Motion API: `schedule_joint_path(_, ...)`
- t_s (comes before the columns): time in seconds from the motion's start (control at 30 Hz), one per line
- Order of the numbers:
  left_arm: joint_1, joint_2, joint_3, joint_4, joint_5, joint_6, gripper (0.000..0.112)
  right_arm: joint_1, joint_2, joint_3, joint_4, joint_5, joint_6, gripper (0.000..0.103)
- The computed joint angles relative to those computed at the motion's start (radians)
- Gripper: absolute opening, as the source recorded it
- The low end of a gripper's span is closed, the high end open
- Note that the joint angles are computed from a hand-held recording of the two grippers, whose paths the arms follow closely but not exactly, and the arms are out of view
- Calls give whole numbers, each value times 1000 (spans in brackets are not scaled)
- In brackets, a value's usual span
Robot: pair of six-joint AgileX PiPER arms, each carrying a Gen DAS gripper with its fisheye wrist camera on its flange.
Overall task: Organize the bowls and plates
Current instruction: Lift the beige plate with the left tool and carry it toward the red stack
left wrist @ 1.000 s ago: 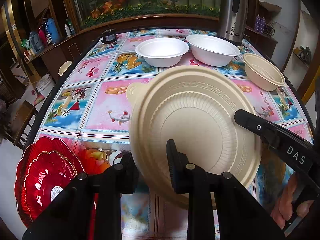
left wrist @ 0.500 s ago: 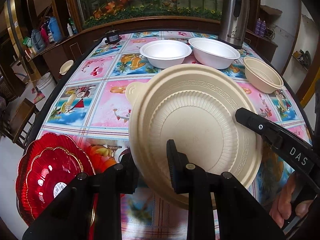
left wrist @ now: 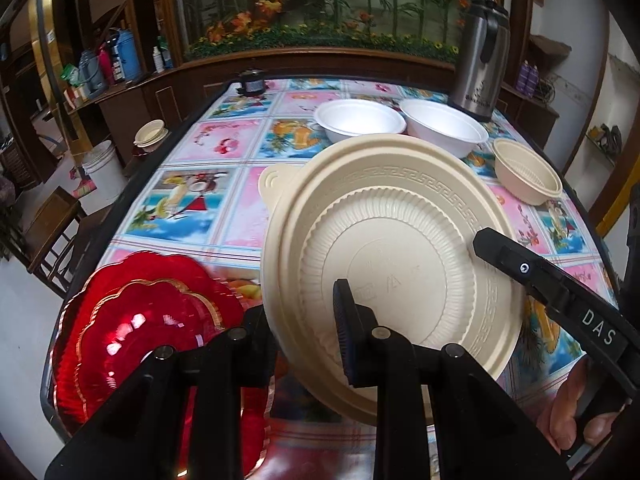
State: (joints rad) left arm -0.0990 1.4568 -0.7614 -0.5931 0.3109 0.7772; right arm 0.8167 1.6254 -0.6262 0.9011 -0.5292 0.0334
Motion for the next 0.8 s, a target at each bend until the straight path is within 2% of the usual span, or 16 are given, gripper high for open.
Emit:
schedule_joint_path(0.13, 93, -31, 15, -150, 48, 175, 22, 44, 6, -61, 111, 6, -131, 11)
schedule_joint_path(0.37, 246, -54, 26, -299, 140, 374, 22, 108, 44, -176, 261, 14, -321, 11)
schedule_joint_path(0.53, 358, -46, 19, -336, 213, 451, 22, 136, 93, -261, 340, 34, -423, 11)
schedule_joint_path(0.8, 500, -1, 3, -352, 242, 532, 22, 160, 220, -434, 439, 117, -566, 11)
